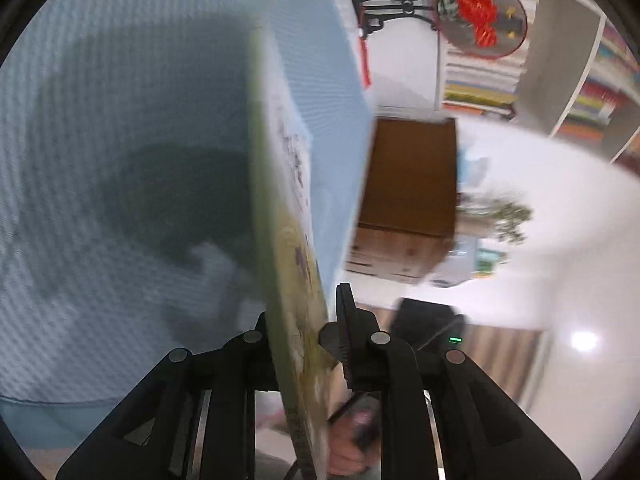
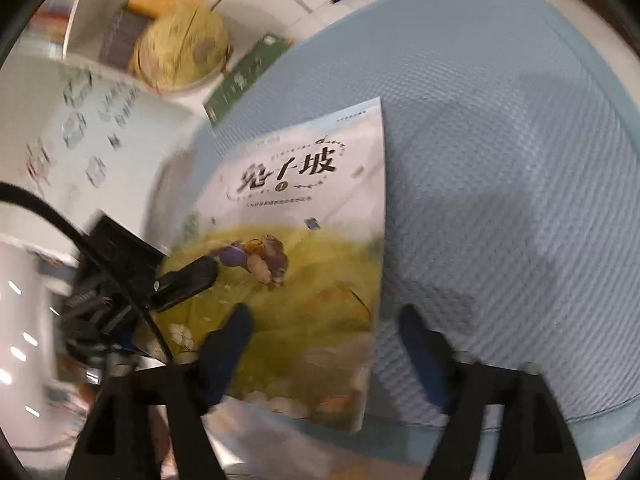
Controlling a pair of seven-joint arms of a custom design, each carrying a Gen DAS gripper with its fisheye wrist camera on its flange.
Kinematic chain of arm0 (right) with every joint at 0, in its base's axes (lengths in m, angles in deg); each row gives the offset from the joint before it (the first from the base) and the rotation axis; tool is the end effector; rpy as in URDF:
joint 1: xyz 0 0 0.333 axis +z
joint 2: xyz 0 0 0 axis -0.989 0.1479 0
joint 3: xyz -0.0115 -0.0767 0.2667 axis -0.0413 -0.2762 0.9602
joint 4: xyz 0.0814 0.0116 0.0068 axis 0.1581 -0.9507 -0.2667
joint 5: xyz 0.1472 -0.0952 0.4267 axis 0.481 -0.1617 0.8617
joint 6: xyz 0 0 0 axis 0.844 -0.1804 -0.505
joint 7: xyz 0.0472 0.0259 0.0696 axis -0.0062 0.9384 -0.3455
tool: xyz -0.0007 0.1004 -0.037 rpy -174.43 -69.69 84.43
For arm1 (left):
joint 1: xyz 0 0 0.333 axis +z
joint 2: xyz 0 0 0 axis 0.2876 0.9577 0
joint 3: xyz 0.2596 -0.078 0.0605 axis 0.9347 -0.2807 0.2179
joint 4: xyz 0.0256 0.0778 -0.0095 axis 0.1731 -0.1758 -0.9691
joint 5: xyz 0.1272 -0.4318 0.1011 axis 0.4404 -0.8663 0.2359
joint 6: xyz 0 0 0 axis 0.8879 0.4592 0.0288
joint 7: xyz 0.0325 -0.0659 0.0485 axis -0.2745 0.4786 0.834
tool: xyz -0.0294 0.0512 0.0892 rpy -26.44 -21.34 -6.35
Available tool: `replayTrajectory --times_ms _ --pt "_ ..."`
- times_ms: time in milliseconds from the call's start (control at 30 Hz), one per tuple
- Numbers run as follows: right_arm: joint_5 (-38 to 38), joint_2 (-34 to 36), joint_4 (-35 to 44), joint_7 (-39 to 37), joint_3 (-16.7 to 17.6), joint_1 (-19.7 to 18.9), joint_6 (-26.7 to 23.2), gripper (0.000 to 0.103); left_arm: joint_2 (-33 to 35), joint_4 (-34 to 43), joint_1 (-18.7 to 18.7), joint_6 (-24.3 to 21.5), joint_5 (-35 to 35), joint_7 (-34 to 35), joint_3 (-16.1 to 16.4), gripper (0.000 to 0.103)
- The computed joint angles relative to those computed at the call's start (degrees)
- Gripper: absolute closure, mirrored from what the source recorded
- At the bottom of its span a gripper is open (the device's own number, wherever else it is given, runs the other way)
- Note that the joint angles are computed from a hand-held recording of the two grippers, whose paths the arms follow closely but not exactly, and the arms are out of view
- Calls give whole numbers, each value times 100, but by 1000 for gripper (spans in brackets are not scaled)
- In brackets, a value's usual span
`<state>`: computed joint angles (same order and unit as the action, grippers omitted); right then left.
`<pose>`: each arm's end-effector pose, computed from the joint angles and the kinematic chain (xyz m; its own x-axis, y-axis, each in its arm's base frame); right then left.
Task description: Organize books
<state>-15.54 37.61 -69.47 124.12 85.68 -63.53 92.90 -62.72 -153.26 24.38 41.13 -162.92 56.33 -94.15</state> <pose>0.6472 0.3418 0.3410 -0.0952 -0.7070 -0.7007 -0.9256 0.3220 -0.1991 0.6644 -0.0999 0.3299 0.2220 -0.3149 0.9228 -0.9659 -0.2003 0.1640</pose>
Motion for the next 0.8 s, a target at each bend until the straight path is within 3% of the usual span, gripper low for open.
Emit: replayTrajectory --times_ms 67,100,133,167,200,333,433,567,800 --pt "1105 159 133 -832 386 -372 5 19 79 75 30 -131 -50 -11 -12 89" --pt "1537 289 260 -1125 491 -467 0 26 100 99 34 -169 -32 -18 -18 89" --pt "1857 412 392 -1383 557 -511 13 44 95 135 12 -163 102 -87 -14 89" --pt "1878 469 473 -1404 522 -455 7 52 42 151 -4 -146 305 -150 8 89" --pt "1529 527 568 -1138 367 -282 9 63 -44 155 -56 -64 639 -208 37 89" --pt "-746 649 865 176 -356 545 -29 69 -309 194 -371 369 2274 -529 104 86" --pt "-2136 800 1184 820 -711 969 -290 70 -497 64 -518 796 2912 -560 100 85" --pt "-3019 1001 1585 1145 -739 1120 -405 70 -933 -320 -576 1240 3115 -314 158 85" --pt "-3934 1500 2605 1370 -792 1480 -561 70 -1561 -786 -442 1292 2646 227 549 86"
